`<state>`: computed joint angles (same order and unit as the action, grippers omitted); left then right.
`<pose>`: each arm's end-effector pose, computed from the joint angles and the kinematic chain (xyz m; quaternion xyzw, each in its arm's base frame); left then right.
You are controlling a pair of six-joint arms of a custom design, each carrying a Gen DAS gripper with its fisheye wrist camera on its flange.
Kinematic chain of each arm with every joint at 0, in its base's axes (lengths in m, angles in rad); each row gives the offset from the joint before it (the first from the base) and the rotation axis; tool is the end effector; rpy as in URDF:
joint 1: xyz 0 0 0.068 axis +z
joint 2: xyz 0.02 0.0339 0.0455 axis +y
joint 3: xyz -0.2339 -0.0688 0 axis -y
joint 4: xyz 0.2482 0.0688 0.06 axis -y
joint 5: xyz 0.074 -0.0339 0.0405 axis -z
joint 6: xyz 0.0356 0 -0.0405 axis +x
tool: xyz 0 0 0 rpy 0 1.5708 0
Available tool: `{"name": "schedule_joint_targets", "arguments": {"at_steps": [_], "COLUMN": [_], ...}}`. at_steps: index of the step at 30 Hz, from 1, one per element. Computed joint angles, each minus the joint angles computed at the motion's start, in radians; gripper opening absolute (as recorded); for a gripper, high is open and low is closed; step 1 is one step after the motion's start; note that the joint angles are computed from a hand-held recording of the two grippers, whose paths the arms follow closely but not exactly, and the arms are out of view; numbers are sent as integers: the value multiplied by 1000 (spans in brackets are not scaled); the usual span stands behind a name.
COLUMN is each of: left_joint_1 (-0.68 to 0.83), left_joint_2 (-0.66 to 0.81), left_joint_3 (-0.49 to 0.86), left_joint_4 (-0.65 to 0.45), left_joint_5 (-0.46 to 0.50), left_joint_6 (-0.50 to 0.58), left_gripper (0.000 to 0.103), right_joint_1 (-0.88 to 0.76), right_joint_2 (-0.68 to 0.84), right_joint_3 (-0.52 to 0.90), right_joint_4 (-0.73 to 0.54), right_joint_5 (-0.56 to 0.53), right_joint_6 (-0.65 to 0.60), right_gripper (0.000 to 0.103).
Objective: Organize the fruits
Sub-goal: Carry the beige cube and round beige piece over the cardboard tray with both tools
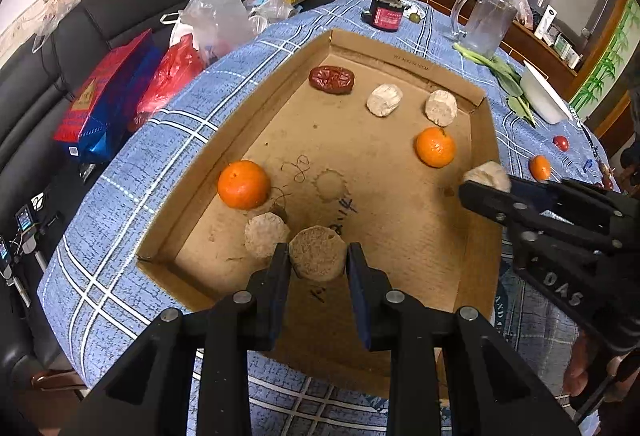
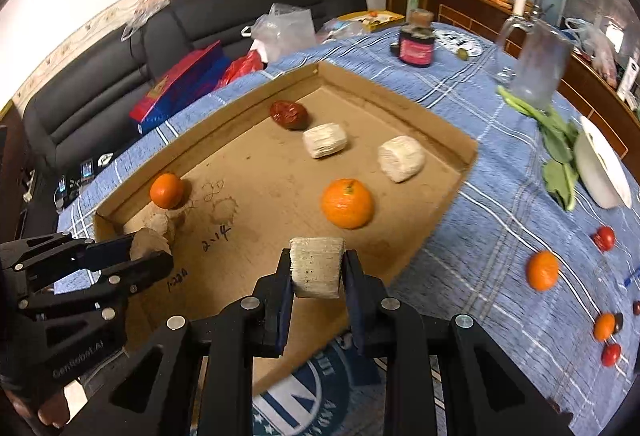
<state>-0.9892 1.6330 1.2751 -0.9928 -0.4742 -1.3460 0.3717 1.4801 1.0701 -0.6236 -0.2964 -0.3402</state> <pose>0.1845 -0.2510 0.2131 -0.1968 0.9462 -0.0066 0.2566 0.2810 0.1207 0.2097 -0.3690 0.8801 0.1465 0.2602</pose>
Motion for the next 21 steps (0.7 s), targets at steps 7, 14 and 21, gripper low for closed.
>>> {"name": "schedule_joint_targets", "arguments": {"at_steps": [7,14,21], "left_joint_1": [24,28,26], "left_joint_2": [17,36,43], "left_joint_3": [-23,-32,-31], "left_joint_4": [48,66,66], "left_joint_5": [23,30,19], "left_joint_6": [23,33,42], "left_gripper": [27,27,27], "right_joint_1": [44,41,46], "right_joint_2": [70,119,125], "right_joint_3": [19,37,31], "right_joint_4": [34,49,65], "right_joint_5": [26,33,39], "right_joint_6": [-4,-7,-10], "right_gripper": [26,26,26]}}
